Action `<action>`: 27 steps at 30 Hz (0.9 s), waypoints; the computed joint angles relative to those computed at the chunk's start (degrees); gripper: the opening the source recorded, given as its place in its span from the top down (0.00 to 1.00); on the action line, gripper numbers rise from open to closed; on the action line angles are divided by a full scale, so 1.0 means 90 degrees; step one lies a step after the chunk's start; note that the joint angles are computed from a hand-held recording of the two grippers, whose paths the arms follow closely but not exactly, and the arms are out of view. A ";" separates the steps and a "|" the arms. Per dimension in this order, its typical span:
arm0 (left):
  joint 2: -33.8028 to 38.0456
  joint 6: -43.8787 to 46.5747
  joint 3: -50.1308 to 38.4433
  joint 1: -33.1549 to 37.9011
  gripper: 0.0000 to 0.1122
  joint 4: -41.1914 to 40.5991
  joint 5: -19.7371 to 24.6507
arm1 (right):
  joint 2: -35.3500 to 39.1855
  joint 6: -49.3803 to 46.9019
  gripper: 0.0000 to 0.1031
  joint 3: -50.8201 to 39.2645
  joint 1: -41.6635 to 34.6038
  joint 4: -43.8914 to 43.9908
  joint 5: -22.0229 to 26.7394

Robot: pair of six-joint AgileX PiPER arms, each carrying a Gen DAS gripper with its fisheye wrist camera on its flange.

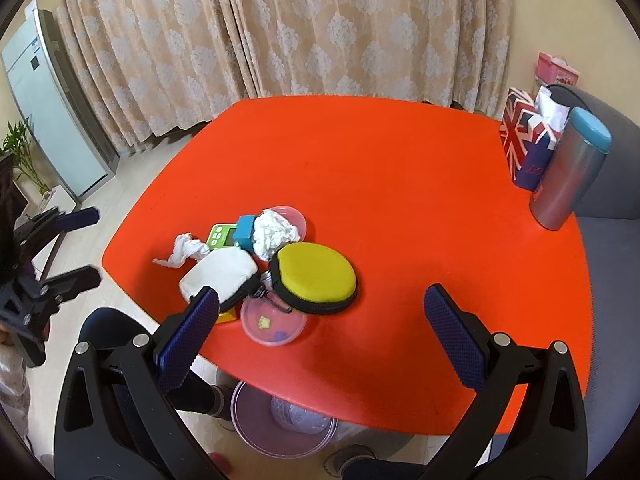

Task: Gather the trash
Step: 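Reach the right tool to the yellow round case and close on it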

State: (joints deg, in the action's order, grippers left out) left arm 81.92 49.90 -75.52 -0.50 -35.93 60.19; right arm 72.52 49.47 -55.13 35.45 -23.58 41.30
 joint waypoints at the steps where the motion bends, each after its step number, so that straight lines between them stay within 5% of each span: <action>1: 0.0011 0.0004 -0.0005 0.0015 0.14 0.0011 0.0004 | 0.0094 -0.0239 0.03 -0.0045 -0.0171 0.0220 -0.0092; 12: 0.0079 -0.0022 -0.0062 0.0113 0.14 0.0107 0.0015 | 0.1328 -0.2946 0.03 -0.0632 -0.1462 0.2997 -0.0520; 27: 0.0202 -0.0066 -0.0025 0.0110 0.14 0.0205 -0.0042 | 0.2220 -0.4512 0.03 -0.0713 -0.2051 0.4841 -0.0638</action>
State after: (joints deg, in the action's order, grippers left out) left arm 83.74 49.30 -75.74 0.49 -34.09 59.82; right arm 92.50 8.87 -61.55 16.99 19.99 35.56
